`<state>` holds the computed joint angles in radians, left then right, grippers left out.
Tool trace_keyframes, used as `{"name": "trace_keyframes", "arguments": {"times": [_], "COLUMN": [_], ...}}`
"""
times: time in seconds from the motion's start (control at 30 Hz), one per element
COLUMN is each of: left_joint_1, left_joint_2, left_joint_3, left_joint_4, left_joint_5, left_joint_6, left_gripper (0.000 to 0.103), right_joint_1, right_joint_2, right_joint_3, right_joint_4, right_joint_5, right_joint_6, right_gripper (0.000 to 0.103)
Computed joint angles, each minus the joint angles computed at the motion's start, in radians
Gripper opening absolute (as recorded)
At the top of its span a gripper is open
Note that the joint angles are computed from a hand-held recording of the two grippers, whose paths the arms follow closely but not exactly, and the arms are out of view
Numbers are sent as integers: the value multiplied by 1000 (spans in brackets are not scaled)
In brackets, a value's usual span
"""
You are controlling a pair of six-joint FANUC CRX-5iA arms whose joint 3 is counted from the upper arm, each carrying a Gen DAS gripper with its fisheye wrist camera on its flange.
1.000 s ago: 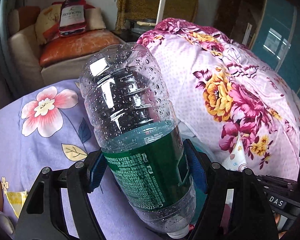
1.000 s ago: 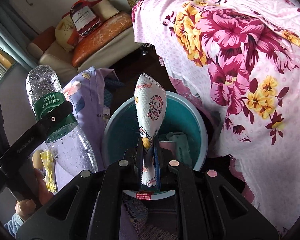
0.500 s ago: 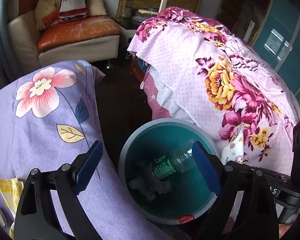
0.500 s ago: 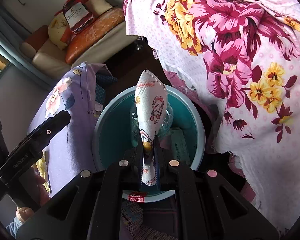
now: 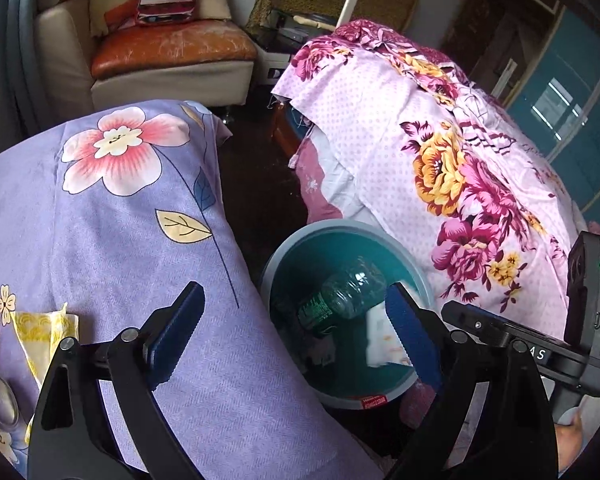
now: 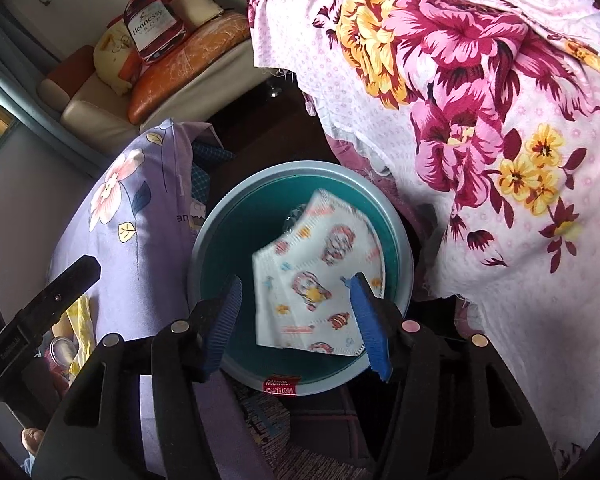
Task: Collect trash
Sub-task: 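Carry the bottle with the left tool while the right tool carries the mask to the teal bin, releasing both, then grasp the yellow napkin with the right tool and lift it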
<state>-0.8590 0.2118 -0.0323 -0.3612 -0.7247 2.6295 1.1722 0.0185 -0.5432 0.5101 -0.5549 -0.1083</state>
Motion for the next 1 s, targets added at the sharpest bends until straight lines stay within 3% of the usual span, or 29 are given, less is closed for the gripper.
{"name": "trace_keyframes", "arguments": {"times": [0.17, 0.3, 0.6, 1.0], "left_joint_1": [-4, -10, -19, 10], "left_joint_2": [-51, -98, -241, -482], "left_joint_3": [-53, -96, -214, -393], "left_joint_4": [3, -10, -59, -101], "left_joint_5": [1, -13, -80, -167], "left_joint_6": [22, 52, 132, 203], "left_gripper": [92, 92, 92, 92], "right_joint_1": [18, 39, 93, 156], "right_joint_2": [-7, -4, 40, 186], "right_joint_3": [12, 43, 121, 357], "right_joint_4": [-11, -50, -78, -170], "right_joint_5": [-19, -26, -51, -133], "right_joint_6": [-3, 21, 56, 234], "right_gripper": [70, 74, 75, 75]}}
